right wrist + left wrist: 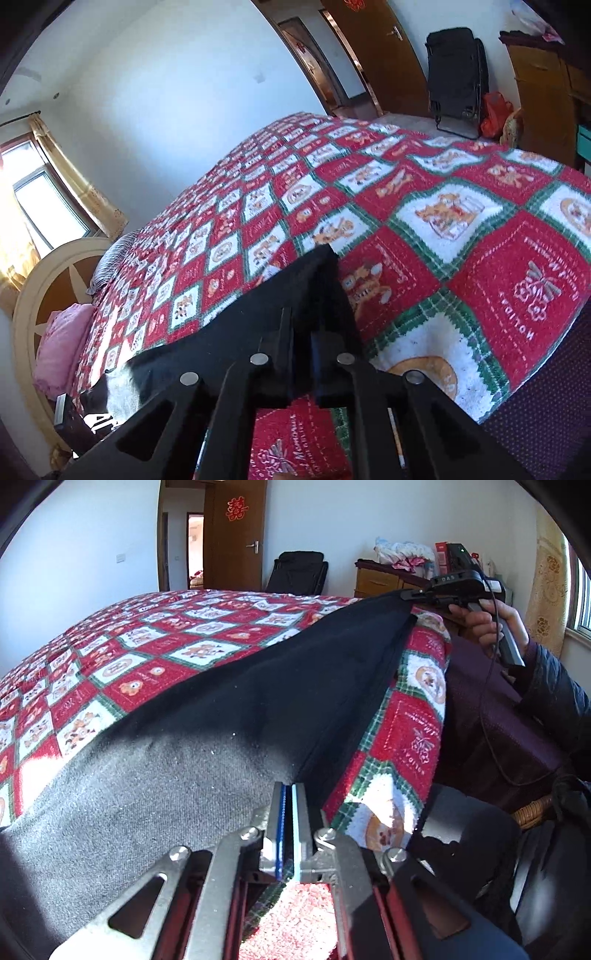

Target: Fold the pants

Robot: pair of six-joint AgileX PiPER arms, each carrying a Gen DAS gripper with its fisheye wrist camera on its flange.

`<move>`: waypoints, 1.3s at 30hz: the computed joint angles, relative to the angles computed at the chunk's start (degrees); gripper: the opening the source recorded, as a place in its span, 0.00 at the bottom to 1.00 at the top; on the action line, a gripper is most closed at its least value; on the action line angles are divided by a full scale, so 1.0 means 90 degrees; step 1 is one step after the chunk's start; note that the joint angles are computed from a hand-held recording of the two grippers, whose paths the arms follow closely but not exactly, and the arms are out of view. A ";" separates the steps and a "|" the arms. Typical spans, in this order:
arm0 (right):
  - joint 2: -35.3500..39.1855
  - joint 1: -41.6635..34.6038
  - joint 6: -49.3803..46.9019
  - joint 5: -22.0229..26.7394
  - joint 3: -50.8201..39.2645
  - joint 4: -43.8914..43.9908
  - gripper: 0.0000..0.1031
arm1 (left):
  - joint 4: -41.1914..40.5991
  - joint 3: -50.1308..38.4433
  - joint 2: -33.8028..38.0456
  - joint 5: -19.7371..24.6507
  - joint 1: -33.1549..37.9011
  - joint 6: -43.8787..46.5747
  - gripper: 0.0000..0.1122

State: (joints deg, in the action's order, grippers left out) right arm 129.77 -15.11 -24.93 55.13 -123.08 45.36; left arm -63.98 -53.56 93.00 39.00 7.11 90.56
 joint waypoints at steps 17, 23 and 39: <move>0.0163 0.0034 0.0431 0.0281 -0.0475 -0.0739 0.06 | -0.0292 0.0079 0.0011 0.0386 0.0315 0.0164 0.03; -0.0240 0.0345 0.0669 -0.0505 0.0238 -0.1773 0.55 | -0.0747 0.0562 -0.0372 -0.0643 0.0032 0.0837 0.45; -0.2410 0.3499 -0.1006 -0.3499 0.4417 -0.4441 0.54 | -0.0799 0.0752 -0.0221 -0.2252 -0.0617 0.0941 0.54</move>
State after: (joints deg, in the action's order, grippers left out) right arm 108.08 16.37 -33.99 23.64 -83.33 5.39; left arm -71.17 -46.79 91.01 18.73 1.56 99.02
